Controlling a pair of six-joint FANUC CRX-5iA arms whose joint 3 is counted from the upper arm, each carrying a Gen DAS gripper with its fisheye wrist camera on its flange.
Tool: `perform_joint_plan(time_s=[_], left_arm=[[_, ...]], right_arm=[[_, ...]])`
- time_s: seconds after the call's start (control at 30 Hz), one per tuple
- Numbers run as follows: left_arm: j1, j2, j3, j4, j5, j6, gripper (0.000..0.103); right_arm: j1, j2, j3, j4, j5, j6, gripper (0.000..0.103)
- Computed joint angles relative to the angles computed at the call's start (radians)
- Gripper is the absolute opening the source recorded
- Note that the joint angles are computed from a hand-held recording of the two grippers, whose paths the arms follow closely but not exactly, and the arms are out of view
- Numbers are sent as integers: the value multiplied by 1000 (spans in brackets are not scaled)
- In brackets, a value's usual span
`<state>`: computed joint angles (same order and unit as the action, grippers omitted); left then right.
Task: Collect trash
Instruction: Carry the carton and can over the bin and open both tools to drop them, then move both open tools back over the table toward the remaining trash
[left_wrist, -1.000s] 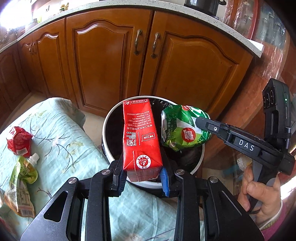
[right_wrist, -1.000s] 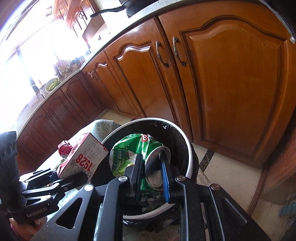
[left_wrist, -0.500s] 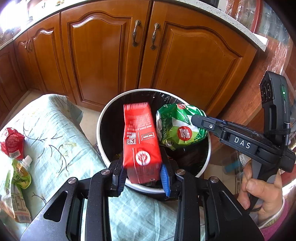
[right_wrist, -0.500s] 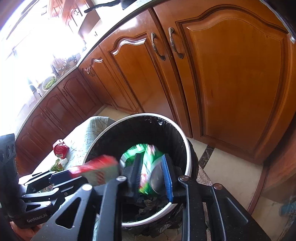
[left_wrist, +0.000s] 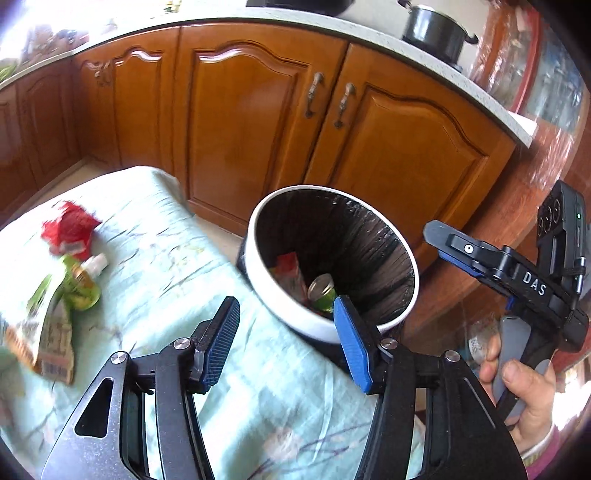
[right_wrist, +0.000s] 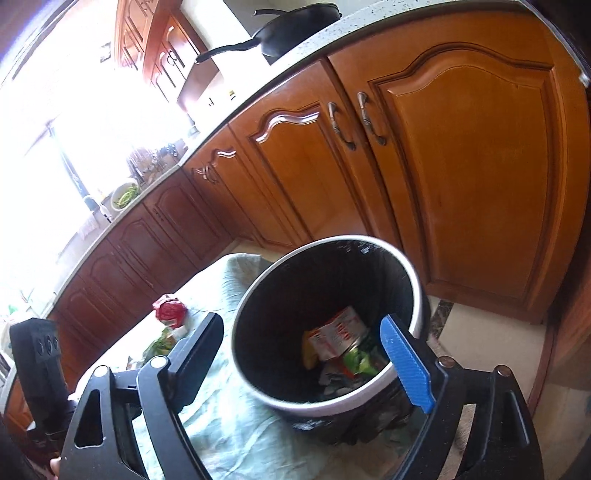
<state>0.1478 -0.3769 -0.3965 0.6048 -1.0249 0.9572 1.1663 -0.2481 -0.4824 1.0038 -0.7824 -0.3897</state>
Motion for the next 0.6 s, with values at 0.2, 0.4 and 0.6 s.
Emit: perform_joint_plan(time_s=[0.2,0.4,0.6], left_arm=[[165,-131,-102,41,-53,-44,54],[379,-228,-168,79,-155,-102,54],[615,-289,-211,119,-261,-181,54]], right_arm=[[37,37,9,21,74,-69,92],[62,113,66,-13,154,-59,92],[91,204,156,-102,206,40,92]])
